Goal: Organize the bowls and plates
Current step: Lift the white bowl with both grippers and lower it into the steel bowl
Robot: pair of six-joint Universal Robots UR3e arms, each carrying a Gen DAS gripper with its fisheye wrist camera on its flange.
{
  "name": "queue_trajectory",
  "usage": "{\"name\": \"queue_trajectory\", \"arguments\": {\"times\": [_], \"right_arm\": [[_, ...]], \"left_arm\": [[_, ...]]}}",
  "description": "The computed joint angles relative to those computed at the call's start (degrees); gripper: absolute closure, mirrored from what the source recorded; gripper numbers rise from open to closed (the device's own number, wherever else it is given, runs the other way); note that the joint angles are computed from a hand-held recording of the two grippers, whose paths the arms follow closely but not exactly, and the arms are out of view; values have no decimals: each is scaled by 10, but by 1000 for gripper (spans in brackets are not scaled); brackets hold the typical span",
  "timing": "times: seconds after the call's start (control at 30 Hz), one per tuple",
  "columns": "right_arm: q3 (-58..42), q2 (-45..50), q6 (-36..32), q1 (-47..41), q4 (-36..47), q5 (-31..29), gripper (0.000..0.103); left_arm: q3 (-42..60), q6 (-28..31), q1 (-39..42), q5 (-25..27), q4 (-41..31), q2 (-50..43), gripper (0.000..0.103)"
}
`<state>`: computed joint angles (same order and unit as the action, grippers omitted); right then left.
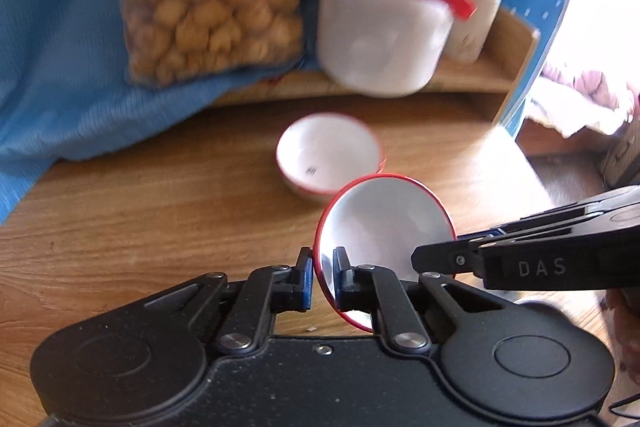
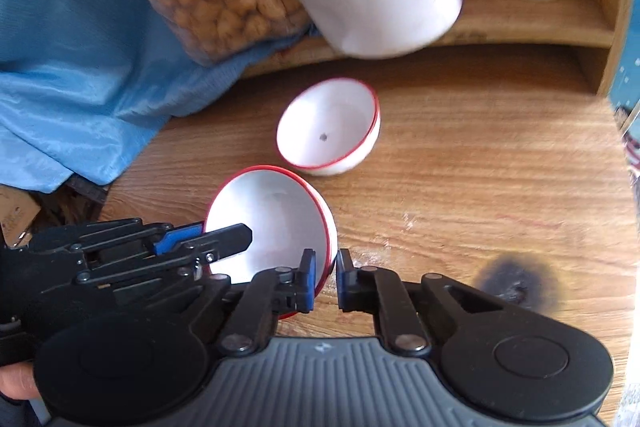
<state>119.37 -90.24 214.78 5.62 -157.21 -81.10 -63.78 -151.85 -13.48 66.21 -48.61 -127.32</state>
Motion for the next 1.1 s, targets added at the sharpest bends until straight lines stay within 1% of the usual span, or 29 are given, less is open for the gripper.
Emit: {"name": "queue_trajectory", "arguments": {"times": [0.17, 0.33, 0.5, 0.67, 0.73, 0.87, 1.0, 1.1], "right_arm": [[44, -101, -37, -32, 53, 26, 91], [77, -204, -82, -59, 135, 45, 91], [113, -304, -127, -98, 202, 82, 91], [137, -391, -177, -137, 270, 117, 91], [137, -414, -196, -146, 298, 125, 91], [140, -480, -247, -190, 377, 159, 91], [139, -539, -294, -236, 461, 196, 91], [145, -572, -317, -262, 501, 219, 91]], "left_arm": [[-71, -42, -18, 0, 50, 53, 93], [-139, -84, -29, -10, 58, 108, 93], [-213, -116, -41, -1, 82, 159, 93], [-270, -149, -59, 25, 106, 199, 93], [-287, -171, -68, 37, 120, 210, 93], [-320, -204, -87, 61, 146, 234, 93], [-345, -221, -102, 82, 147, 257, 93], [-360, -226, -110, 97, 143, 271, 93]]}}
